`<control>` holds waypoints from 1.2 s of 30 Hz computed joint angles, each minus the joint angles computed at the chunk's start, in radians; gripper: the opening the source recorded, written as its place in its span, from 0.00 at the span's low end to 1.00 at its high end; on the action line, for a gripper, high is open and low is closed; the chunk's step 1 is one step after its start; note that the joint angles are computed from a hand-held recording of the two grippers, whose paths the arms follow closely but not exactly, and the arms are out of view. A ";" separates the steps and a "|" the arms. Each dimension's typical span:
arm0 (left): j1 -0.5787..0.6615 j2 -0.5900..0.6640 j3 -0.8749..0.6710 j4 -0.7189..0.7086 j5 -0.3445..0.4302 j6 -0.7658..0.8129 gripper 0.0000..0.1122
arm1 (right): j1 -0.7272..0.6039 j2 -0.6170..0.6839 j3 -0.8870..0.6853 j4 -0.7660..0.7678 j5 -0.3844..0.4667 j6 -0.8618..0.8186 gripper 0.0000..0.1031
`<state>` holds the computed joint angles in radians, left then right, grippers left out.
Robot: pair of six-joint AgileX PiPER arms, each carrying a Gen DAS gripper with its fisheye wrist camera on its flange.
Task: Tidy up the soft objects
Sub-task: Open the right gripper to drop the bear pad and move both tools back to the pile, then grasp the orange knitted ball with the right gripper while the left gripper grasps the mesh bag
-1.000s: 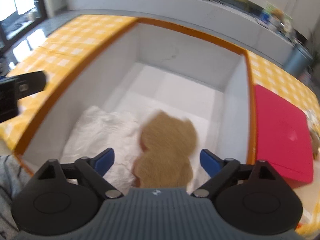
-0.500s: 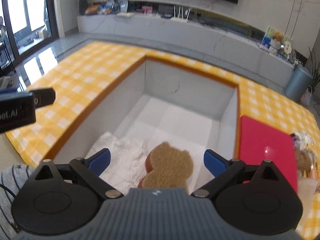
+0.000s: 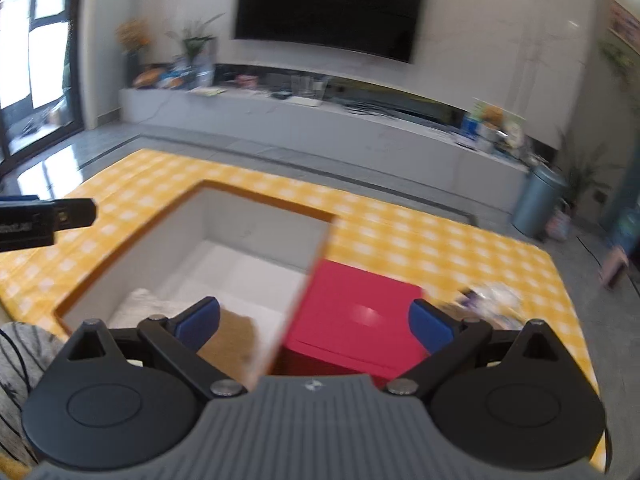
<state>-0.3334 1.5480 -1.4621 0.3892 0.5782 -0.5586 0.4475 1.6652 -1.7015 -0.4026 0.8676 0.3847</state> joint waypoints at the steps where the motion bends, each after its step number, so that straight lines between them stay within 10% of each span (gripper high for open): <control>1: -0.023 0.003 -0.003 -0.002 -0.001 0.008 0.82 | -0.023 -0.022 0.028 0.007 -0.004 0.001 0.97; 20: -0.312 0.320 -0.281 -0.223 0.153 0.311 0.82 | -0.474 0.106 0.108 0.229 0.113 -0.172 0.88; 22: -0.325 0.322 -0.266 -0.205 0.145 0.315 0.82 | -0.488 0.093 0.122 0.257 0.128 -0.242 0.74; 36: -0.331 0.330 -0.275 -0.156 0.158 0.292 0.82 | -0.461 0.087 0.166 0.283 0.165 -0.432 0.65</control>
<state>-0.6648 1.8776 -1.7369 0.2329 0.7362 -0.2669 -0.0137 1.7525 -1.5351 -0.1197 1.0324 -0.0474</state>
